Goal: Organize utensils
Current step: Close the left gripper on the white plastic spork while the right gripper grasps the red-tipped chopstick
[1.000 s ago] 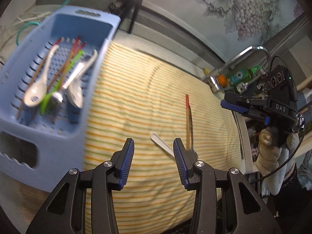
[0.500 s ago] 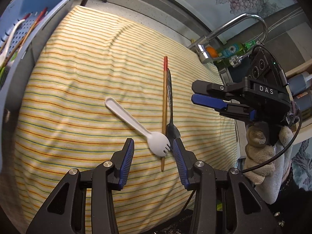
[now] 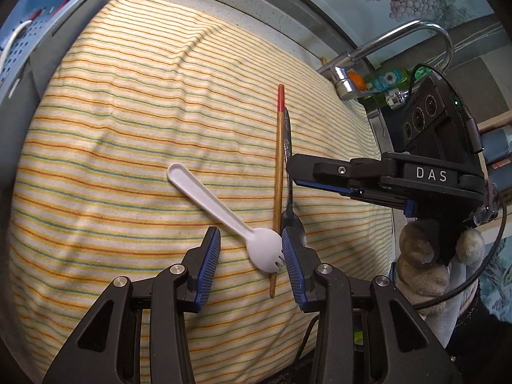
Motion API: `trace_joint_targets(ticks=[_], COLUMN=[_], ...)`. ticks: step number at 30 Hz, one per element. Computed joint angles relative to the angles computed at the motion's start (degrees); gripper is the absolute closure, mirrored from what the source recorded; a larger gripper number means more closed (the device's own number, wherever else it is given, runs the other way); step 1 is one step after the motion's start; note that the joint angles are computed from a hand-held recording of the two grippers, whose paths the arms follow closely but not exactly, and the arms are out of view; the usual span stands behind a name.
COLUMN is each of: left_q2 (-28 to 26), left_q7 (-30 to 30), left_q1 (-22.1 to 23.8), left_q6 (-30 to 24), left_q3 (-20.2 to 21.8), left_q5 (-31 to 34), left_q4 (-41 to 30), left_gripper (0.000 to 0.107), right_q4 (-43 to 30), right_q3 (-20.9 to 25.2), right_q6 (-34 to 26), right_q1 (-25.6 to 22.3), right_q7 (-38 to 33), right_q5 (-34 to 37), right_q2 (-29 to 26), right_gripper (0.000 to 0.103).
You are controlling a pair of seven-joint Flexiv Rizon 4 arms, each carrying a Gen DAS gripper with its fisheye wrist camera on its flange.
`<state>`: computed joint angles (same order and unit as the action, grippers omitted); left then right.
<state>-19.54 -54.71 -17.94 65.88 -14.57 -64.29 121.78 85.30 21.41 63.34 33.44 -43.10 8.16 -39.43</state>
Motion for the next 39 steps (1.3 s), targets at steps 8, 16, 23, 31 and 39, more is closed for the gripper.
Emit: trace_joint_targets(ticks=[8, 16, 23, 31, 39], left_q2=[-2.7, -4.8, -4.7, -5.2, -5.5], left_q7=[-5.5, -10.2, -12.7, -14.1, -17.5], left_q1=[0.5, 1.7, 3.6, 4.5, 3.7], left_q6=[0.7, 1.5, 0.0, -2.5, -5.2], left_q3=[1.0, 1.3, 1.8, 0.4, 1.4], left_q5=[11.6, 24.5, 31.1, 28.2, 31.2], left_q4=[-3.2, -6.7, -7.6, -8.4, -10.5], left_gripper=[0.085, 0.093, 0.098, 0.089, 0.08], right_q4=[-1.4, -3.3, -4.2, -4.2, -3.4], right_q3=[-0.4, -2.3, -3.6, -3.4, -2.6], right_q6=[-2.8, -5.9, -7.6, -7.2, -5.6], right_q1=[0.1, 1.4, 2.4, 2.0, 1.3], right_q7=[0.3, 1.2, 1.6, 2.5, 1.6], right_q5=[0.1, -2.4, -5.0, -4.5, -3.5], right_q2=[-1.2, -2.2, -2.5, -2.5, -2.3], right_gripper=[0.083, 0.091, 0.095, 0.094, 0.095])
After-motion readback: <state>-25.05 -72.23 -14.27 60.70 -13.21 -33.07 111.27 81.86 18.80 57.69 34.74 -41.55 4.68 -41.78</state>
